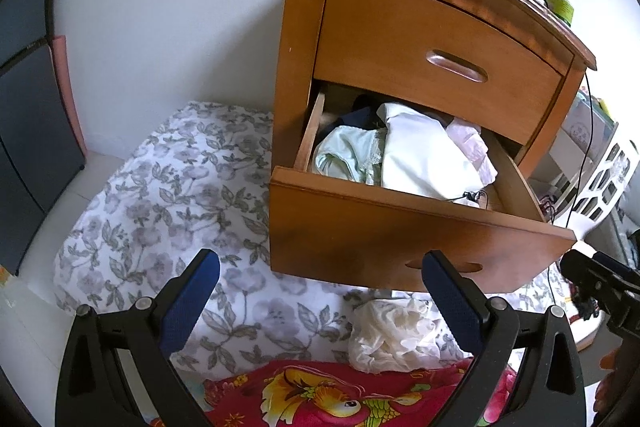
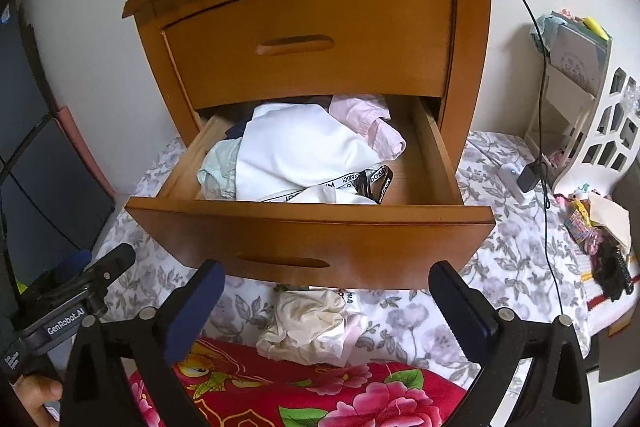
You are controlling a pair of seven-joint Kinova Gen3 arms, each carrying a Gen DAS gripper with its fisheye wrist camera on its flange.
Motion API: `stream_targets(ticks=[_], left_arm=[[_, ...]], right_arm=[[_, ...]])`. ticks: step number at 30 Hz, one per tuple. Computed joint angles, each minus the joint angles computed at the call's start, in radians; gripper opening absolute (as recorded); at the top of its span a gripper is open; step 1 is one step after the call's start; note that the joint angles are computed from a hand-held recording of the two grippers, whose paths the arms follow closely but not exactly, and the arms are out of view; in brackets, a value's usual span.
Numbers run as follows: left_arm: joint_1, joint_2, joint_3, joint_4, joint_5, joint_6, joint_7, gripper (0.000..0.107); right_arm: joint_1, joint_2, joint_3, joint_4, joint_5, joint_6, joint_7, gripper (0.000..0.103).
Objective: Take underwear out of drawer
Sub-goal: 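Withdraw the right tool from the garment and back away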
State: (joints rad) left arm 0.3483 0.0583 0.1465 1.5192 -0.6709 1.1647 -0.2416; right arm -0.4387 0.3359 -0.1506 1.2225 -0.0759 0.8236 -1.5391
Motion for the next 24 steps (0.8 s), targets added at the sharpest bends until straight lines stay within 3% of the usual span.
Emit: stream_targets(ticks=[7, 17, 24], left_arm=[[0.032, 0.033, 0.004, -0.04, -0.039, 0.06, -0.022, 0.101], [0.046, 0.042, -0.002, -0.058, -0.033, 0.056, -0.046, 0.101], [0.058, 0.05, -0.011, -0.091, -0.045, 0.073, -0.067, 0.101]], right_arm=[[0.037, -0.017, -0.022, 0.058, -0.06, -0.086, 0.035, 0.103], [0.074, -0.048, -0.045, 0.164, -0.122, -0.267, 0.118, 0.103], [0.102, -0.023, -0.063, 0.124, -0.175, -0.222, 0.176, 0.103]])
